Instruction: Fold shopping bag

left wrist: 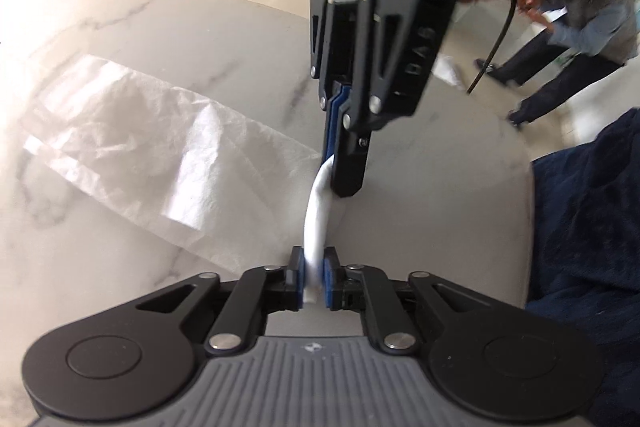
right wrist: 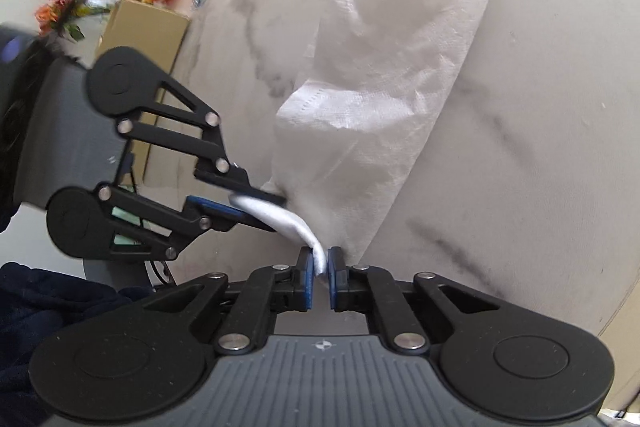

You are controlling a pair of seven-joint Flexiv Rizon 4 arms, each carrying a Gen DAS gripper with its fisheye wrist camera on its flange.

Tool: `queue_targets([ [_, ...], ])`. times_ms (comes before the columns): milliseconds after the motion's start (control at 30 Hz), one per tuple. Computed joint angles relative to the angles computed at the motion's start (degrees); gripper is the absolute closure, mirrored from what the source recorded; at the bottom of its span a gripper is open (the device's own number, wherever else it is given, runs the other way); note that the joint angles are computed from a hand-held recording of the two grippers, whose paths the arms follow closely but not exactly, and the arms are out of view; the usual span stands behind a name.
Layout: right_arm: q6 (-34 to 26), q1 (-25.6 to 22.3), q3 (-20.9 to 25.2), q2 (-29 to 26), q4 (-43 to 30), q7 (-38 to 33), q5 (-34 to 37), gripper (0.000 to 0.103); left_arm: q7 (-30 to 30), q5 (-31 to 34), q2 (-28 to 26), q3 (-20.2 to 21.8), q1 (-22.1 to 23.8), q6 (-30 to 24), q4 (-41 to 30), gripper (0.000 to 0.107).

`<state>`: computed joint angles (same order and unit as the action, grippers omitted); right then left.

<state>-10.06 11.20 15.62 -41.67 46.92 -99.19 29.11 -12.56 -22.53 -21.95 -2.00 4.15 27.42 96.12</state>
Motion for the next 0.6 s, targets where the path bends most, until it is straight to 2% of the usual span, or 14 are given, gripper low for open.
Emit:
queue_targets([
  [100, -4.7, 0.4, -0.3, -1.8, -4.0, 0.7, -1.3, 0.101, 2.7, -1.0, 2.8, -0.1, -1.0, 8.4, 5.4, 0.085],
  [200, -8.7, -0.2, -0.5, -2.7, -6.5, 1.2, -1.5, 0.101, 10.8, -3.1, 6.4, -1.0, -1.7, 17.9, 12.2, 0.085],
  [300, -11.7, 0.0, -0.6, -4.9, -10.2, 3.2, -1.2, 0.101, 21.8, -7.7, 9.3, -2.6, -2.8, 28.3, 19.1, 0.085],
  [333, -12.7, -0.1, -0.5, -5.6, -11.3, 4.3, -0.8, 0.101, 23.9, -9.3, 9.7, -3.0, -3.1, 30.0, 20.2, 0.085],
  [433, -14.2, -0.6, -0.3, -6.9, -13.2, 6.7, 0.3, 0.101, 28.1, -12.9, 10.7, -3.4, -4.3, 31.4, 22.3, 0.085],
  [600, -13.9, -0.9, -0.3, -6.7, -12.5, 7.1, 0.5, 0.101, 30.7, -9.7, 9.4, -1.1, -3.4, 28.1, 20.3, 0.083],
])
